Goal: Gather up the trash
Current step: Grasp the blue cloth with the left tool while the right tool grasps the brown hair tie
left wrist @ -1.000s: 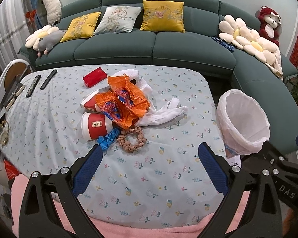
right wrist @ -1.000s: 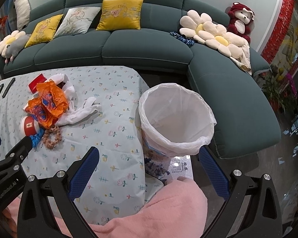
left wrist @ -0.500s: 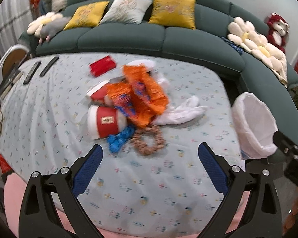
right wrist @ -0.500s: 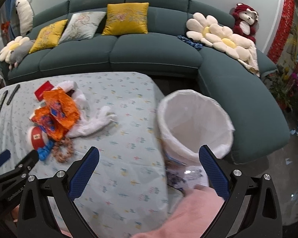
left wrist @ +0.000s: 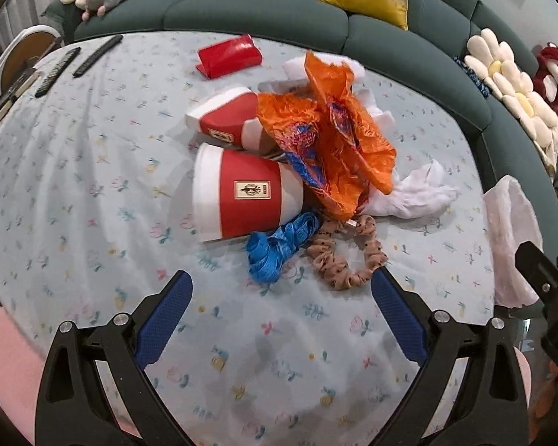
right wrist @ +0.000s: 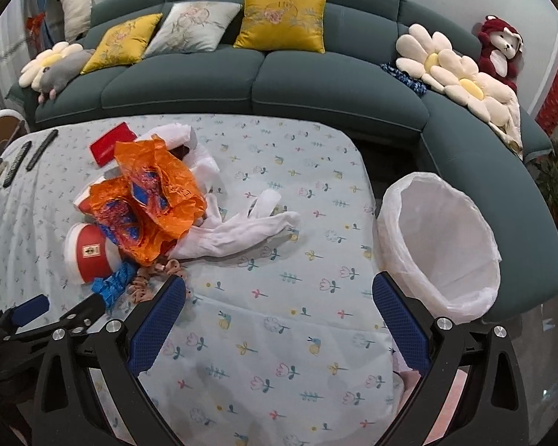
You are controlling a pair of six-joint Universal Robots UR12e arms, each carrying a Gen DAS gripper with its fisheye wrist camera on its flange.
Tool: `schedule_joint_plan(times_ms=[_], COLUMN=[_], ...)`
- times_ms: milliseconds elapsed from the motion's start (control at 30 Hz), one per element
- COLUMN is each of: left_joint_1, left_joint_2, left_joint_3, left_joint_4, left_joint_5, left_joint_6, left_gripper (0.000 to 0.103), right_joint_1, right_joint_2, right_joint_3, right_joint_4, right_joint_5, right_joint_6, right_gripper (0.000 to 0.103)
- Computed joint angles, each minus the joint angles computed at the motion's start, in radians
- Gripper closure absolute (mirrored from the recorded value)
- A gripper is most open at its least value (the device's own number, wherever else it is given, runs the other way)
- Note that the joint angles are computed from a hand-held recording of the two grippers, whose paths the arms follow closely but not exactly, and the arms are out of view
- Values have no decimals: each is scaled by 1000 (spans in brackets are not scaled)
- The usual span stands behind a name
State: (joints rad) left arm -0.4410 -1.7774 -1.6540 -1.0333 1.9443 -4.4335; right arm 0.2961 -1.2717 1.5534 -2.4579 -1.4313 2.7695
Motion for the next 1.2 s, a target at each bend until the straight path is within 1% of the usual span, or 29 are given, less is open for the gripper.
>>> schedule_joint_plan(times_ms=[67,133,200,300,367,400,433,467,500,533,600,633,667,733,767,967,1033,1100,1133,1200], left_joint_1=[9,20,28,37,46,50,54,56,59,60,63,64,64,65,65,63,64,62,60,57], left_joint_2=[-10,-10,0,15,28,32,37,40,44,44,46,45,45,44,42,39,37,31,29,31], left_joint_3=[5,-8,-34,-70,-101,-113,-126,-134,-144,-148,-156,-157,-159,-163,-160,-153,-148,-137,-133,-129], left_joint_4=[-23,-20,16,53,100,120,140,155,173,182,205,211,221,239,236,225,221,211,208,202], left_joint_5=[-10,-26,-45,-68,-96,-108,-119,-126,-136,-144,-151,-154,-159,-175,-174,-182,-188,-186,-186,-182], left_joint_6=[-2,-22,-35,-36,-33,-32,-31,-28,-22,-18,-4,3,12,23,24,32,35,39,43,43], left_gripper=[11,11,15,25,38,40,45,51,55,61,65,69,76,81,82,87,88,88,88,89], right_joint_1=[5,10,16,26,31,38,44,50,55,58,62,64,66,70,71,77,77,78,78,74], right_joint_2=[10,20,29,44,50,56,61,66,74,78,87,90,94,100,102,114,117,117,114,111], right_joint_3=[-10,-20,-29,-41,-42,-45,-49,-53,-61,-67,-75,-78,-81,-88,-90,-93,-92,-88,-85,-86], right_joint_4=[12,20,34,72,88,102,118,135,166,189,222,236,249,278,285,333,350,349,348,361], right_joint_5=[-6,-17,-22,-15,-7,-10,-13,-13,-5,3,19,25,29,41,45,54,52,45,44,54], right_joint_6=[7,10,7,6,1,-5,-10,-14,-14,-11,-3,0,2,2,2,-9,-16,-27,-36,-43], right_gripper=[7,7,7,8,11,17,23,26,30,34,39,42,45,52,53,70,81,86,91,94])
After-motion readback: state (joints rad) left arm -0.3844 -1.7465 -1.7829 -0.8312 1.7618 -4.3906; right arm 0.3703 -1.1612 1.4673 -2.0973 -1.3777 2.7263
